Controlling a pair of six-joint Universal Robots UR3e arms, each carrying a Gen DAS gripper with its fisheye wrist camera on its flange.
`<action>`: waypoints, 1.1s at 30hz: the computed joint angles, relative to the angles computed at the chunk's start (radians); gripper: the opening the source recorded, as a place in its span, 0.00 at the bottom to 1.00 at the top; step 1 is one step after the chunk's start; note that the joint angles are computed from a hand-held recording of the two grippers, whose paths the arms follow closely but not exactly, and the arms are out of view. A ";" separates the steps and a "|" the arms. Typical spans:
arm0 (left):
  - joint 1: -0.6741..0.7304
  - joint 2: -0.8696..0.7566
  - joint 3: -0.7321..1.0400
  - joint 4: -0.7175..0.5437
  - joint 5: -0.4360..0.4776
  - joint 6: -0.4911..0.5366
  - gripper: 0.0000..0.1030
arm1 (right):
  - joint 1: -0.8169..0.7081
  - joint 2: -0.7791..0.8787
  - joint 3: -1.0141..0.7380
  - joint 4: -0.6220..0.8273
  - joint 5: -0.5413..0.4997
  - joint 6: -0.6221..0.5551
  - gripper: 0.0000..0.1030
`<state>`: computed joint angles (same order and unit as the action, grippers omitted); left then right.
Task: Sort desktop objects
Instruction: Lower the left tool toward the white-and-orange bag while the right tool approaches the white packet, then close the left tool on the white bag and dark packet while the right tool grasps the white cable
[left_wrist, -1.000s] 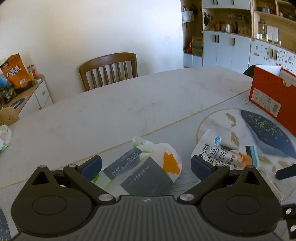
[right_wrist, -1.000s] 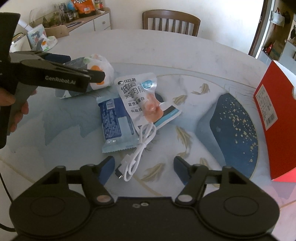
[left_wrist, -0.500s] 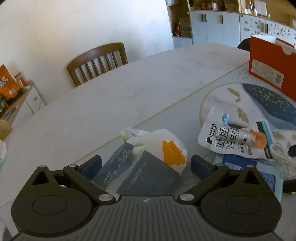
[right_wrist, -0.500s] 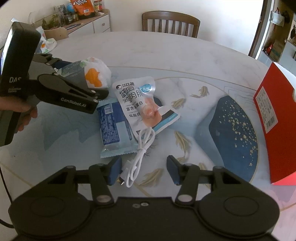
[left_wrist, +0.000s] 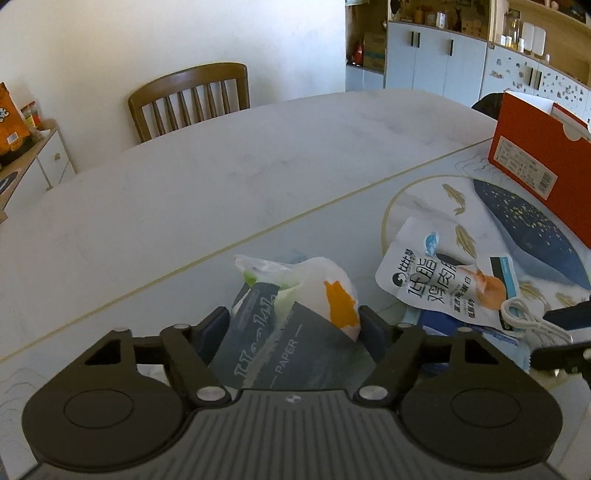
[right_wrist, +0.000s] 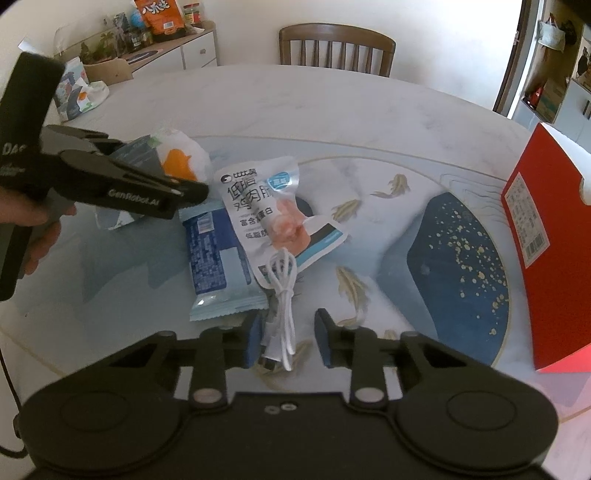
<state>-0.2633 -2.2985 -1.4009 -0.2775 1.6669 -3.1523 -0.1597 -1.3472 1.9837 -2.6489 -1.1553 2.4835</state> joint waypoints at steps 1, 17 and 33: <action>-0.005 0.000 0.008 -0.012 0.009 -0.005 0.66 | -0.003 0.001 -0.003 0.003 0.001 0.000 0.24; -0.067 0.133 -0.069 -0.150 0.108 -0.149 0.52 | -0.105 -0.018 -0.017 0.102 0.062 -0.032 0.18; -0.221 0.190 0.017 -0.323 0.186 -0.356 0.52 | -0.298 -0.092 -0.060 0.359 0.182 -0.212 0.17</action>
<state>-0.4839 -2.1087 -1.3838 -0.6003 1.8532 -3.5080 -0.4572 -1.4397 1.9240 -2.2896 -0.9733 2.2712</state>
